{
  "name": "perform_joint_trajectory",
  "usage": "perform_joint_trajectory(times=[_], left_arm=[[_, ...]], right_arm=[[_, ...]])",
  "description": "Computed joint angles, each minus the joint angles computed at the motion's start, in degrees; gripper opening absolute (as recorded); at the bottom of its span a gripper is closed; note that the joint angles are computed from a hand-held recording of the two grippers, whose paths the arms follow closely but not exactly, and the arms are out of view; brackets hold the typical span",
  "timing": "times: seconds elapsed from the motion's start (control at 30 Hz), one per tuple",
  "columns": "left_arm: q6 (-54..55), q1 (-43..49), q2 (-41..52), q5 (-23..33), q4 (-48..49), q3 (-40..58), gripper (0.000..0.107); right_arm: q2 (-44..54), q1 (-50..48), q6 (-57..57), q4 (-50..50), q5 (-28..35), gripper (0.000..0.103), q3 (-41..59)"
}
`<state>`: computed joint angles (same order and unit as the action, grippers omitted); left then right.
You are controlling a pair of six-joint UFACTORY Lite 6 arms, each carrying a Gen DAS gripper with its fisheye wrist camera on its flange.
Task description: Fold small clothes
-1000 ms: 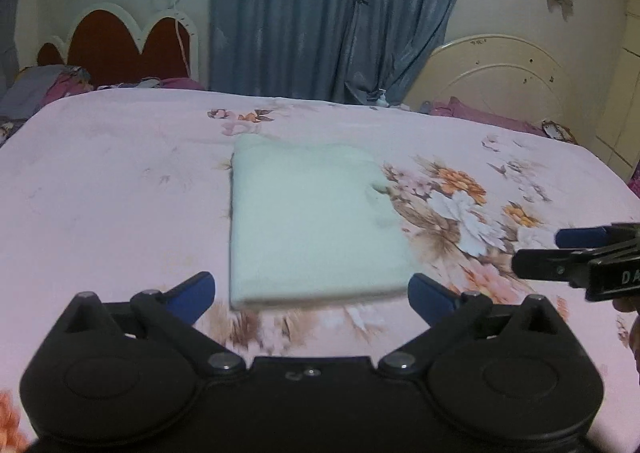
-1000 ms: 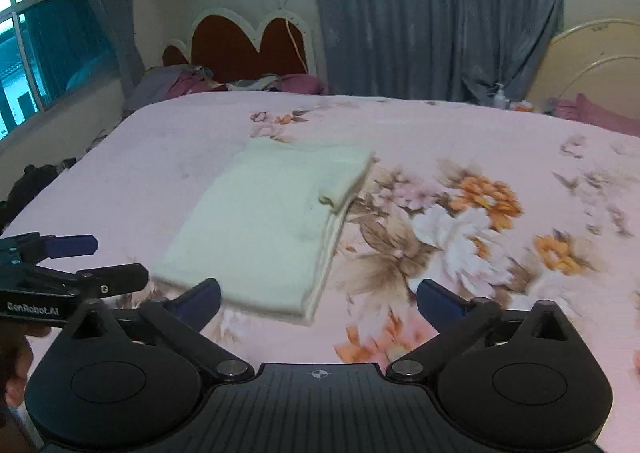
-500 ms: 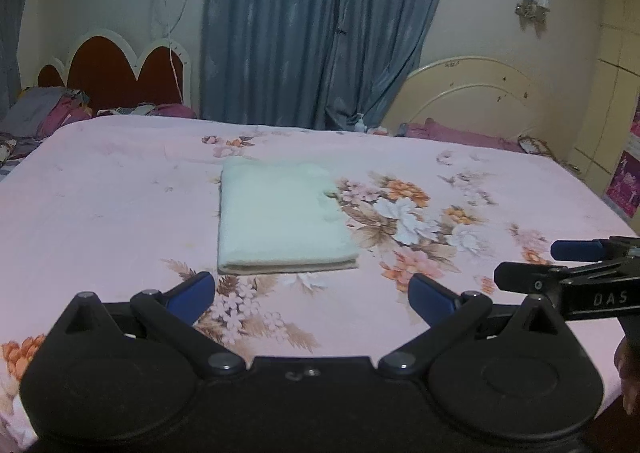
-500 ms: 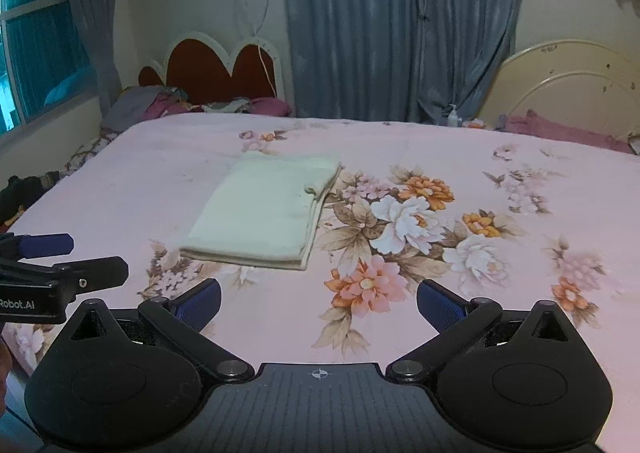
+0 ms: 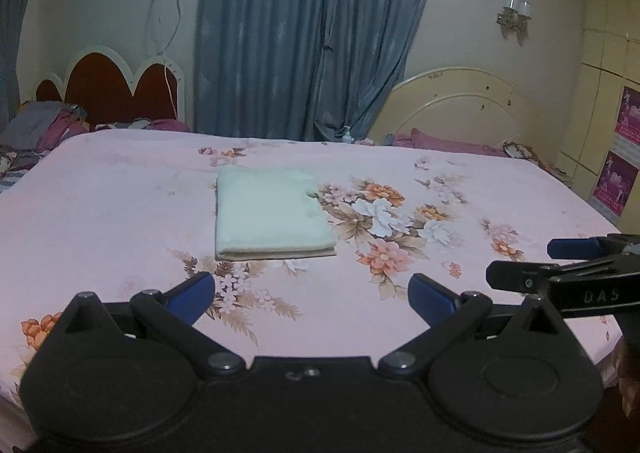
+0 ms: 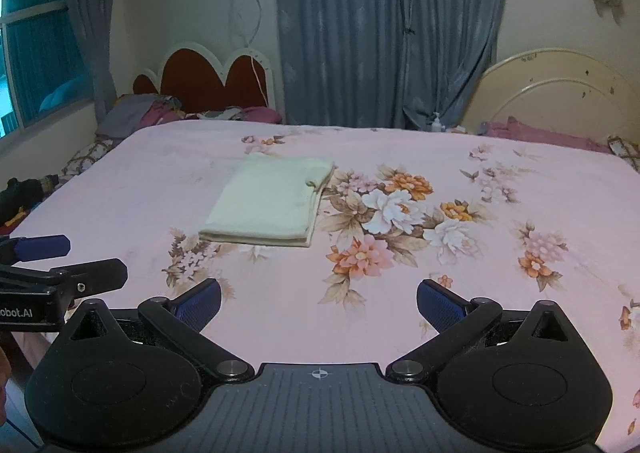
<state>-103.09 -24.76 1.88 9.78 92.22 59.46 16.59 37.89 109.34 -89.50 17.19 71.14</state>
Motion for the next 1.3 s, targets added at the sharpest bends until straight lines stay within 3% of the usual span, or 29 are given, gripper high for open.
perform_joint_trajectory(times=[0.5,1.3], left_arm=[[-2.74,-1.19,-4.85,1.16,2.77,-3.92,0.102],[-2.17,-1.08,-5.07,0.96,2.29,-3.90,0.102]], right_arm=[[-4.23,2.82,-2.72,3.17,3.43,0.103,-2.19],[-6.38,1.69,-3.03,2.95,2.95,0.103,-4.21]])
